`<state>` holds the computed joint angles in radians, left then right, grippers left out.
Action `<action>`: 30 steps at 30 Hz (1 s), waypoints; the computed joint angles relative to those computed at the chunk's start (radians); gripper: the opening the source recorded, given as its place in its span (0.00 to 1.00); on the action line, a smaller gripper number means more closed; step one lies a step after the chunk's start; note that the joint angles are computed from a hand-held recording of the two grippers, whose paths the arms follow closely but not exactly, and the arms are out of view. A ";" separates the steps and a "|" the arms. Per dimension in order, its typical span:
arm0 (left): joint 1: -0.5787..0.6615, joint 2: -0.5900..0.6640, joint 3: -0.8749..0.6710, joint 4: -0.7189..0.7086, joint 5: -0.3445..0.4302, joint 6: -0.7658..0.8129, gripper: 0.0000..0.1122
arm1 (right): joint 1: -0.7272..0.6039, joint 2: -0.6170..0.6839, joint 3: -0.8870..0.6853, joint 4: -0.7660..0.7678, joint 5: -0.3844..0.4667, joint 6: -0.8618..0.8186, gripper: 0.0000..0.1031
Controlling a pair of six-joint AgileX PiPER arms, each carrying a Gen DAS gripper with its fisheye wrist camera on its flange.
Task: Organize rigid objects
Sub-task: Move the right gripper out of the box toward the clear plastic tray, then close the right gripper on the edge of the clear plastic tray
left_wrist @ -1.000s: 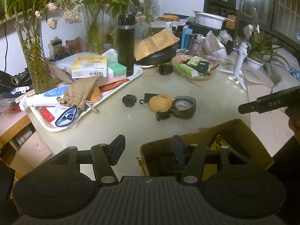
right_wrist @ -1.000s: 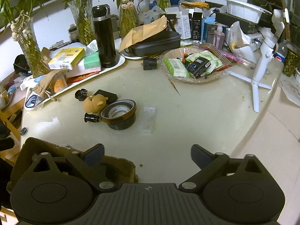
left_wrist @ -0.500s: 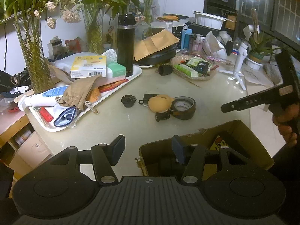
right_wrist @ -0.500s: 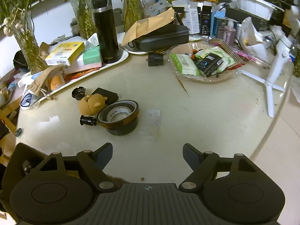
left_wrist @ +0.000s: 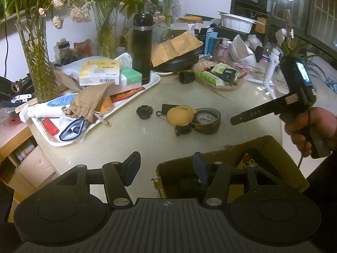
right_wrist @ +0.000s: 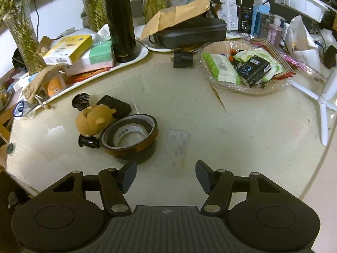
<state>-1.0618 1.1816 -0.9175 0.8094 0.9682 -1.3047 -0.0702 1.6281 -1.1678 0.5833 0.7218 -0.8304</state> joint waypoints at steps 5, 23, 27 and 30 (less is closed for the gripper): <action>-0.002 0.000 0.003 0.011 0.002 -0.016 0.49 | 0.021 0.060 -0.043 -0.032 -0.013 0.048 0.60; 0.010 -0.005 0.012 0.013 -0.007 -0.025 0.49 | 0.124 0.190 -0.151 -0.245 -0.064 0.285 0.43; 0.010 -0.005 0.012 0.013 -0.007 -0.024 0.49 | 0.120 0.189 -0.154 -0.228 -0.055 0.277 0.34; 0.010 -0.005 0.012 0.013 -0.008 -0.024 0.49 | 0.110 0.190 -0.155 -0.209 -0.050 0.271 0.34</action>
